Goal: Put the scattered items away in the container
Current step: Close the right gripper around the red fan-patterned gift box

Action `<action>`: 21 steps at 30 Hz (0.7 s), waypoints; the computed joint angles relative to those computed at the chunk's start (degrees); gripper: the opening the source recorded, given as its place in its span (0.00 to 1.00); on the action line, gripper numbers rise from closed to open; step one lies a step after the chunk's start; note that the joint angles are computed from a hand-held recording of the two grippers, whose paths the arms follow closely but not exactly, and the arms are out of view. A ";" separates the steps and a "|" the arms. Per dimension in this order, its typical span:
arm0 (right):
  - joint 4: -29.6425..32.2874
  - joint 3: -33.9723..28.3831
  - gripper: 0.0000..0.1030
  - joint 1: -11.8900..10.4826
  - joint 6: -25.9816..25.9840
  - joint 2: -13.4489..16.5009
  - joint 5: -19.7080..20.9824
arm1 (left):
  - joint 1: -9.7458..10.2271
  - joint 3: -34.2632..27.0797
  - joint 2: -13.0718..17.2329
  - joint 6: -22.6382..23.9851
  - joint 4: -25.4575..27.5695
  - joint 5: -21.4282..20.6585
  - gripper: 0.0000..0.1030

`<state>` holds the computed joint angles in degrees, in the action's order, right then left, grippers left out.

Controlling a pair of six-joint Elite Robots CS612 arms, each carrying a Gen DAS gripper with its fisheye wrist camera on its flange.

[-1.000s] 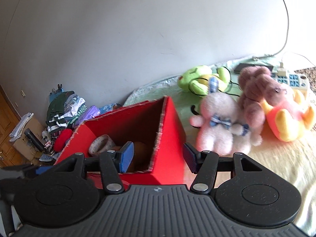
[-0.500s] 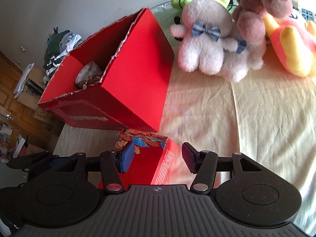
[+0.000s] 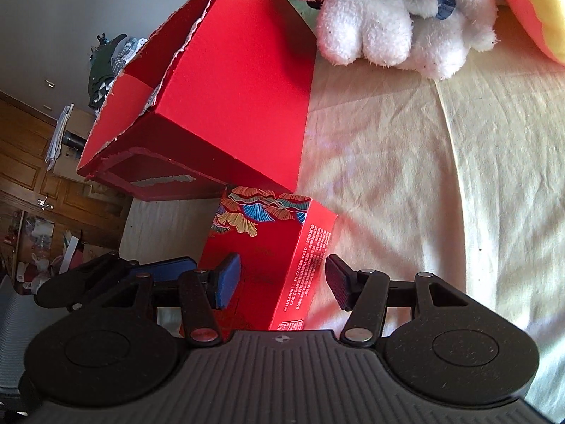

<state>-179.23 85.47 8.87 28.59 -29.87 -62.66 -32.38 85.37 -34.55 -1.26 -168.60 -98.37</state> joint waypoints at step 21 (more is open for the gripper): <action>-2.03 0.75 0.59 -1.88 2.51 0.20 4.41 | -0.38 -1.31 0.75 -0.18 2.40 -0.28 0.83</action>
